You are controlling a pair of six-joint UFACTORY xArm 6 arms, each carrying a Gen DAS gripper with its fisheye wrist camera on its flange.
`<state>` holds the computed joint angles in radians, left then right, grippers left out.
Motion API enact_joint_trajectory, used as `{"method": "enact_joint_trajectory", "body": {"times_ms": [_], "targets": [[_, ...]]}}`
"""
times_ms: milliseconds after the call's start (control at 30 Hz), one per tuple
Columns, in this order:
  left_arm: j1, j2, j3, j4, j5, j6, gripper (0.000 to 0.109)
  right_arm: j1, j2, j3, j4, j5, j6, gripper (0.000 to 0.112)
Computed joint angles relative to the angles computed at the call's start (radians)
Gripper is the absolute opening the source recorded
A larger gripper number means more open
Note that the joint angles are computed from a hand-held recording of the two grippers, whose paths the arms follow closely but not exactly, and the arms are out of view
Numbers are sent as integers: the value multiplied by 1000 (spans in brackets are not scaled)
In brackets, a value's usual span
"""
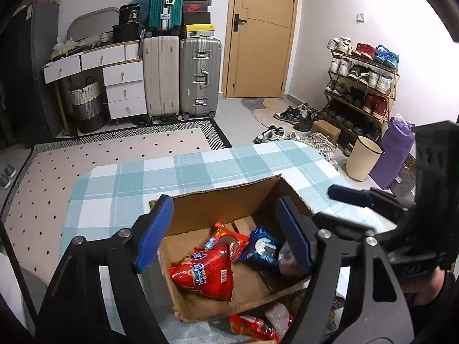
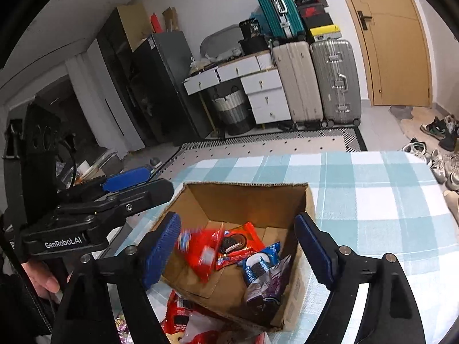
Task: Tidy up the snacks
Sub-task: 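Carry both bags over the SF box and release them inside, then withdraw both tools from the box back toward the remaining snacks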
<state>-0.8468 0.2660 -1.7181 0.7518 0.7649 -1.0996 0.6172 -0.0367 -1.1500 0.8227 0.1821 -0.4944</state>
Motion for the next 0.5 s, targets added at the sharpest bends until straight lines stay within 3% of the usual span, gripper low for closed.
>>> {"method": "enact_joint_trajectory", "body": {"times_ms": [167, 500], "targets": [[-35, -58, 48, 39, 40, -36, 73, 4, -71, 56, -59, -13, 69, 84], [-164, -218, 145, 112, 170, -122, 73, 32, -225, 159, -324, -38, 316, 84]]}}
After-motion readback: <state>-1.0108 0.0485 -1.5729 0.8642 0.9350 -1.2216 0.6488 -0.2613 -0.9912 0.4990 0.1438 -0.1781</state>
